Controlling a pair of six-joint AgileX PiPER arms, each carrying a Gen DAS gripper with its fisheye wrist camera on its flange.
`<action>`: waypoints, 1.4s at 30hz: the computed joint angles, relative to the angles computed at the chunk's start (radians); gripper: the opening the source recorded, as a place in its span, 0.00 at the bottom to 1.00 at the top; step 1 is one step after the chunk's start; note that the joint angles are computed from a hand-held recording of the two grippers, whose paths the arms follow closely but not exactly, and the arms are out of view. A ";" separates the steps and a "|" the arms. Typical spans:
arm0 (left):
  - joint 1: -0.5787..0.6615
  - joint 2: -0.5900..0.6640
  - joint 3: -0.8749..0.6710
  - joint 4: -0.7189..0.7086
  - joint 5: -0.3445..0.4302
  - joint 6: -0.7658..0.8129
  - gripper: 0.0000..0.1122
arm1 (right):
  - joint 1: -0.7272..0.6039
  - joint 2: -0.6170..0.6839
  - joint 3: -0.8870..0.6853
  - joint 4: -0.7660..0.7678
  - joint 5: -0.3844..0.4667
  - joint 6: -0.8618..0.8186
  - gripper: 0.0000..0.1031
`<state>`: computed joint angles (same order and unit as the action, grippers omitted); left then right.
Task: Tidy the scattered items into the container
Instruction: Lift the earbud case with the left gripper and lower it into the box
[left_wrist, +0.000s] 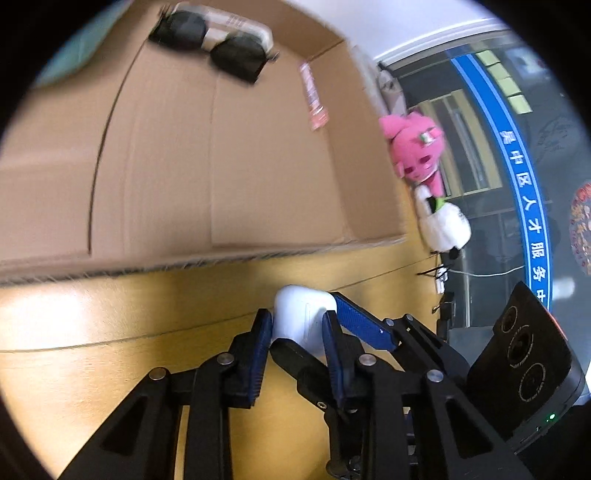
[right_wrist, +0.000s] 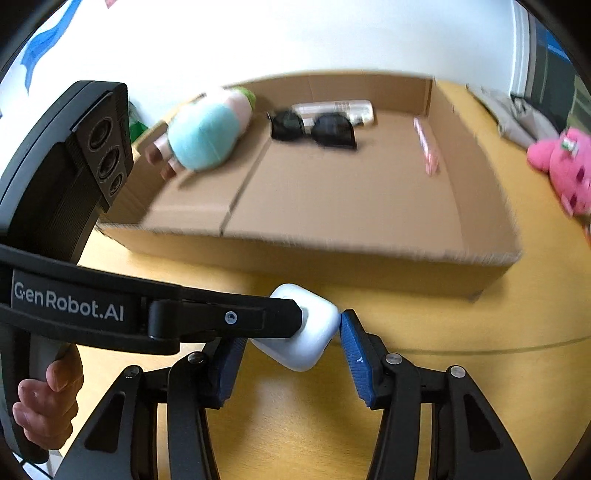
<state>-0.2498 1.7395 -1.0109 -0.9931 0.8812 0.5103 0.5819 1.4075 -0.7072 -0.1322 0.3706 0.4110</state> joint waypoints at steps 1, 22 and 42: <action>0.005 -0.022 -0.013 0.013 0.007 -0.017 0.24 | 0.005 -0.018 -0.017 -0.011 0.018 0.005 0.54; 0.191 0.281 -0.699 0.232 0.213 -0.172 0.24 | -0.079 0.408 -0.709 0.221 0.142 -0.450 0.54; 0.172 0.579 -0.819 0.322 0.215 -0.320 0.25 | -0.179 0.883 -1.184 0.394 0.602 -0.638 0.55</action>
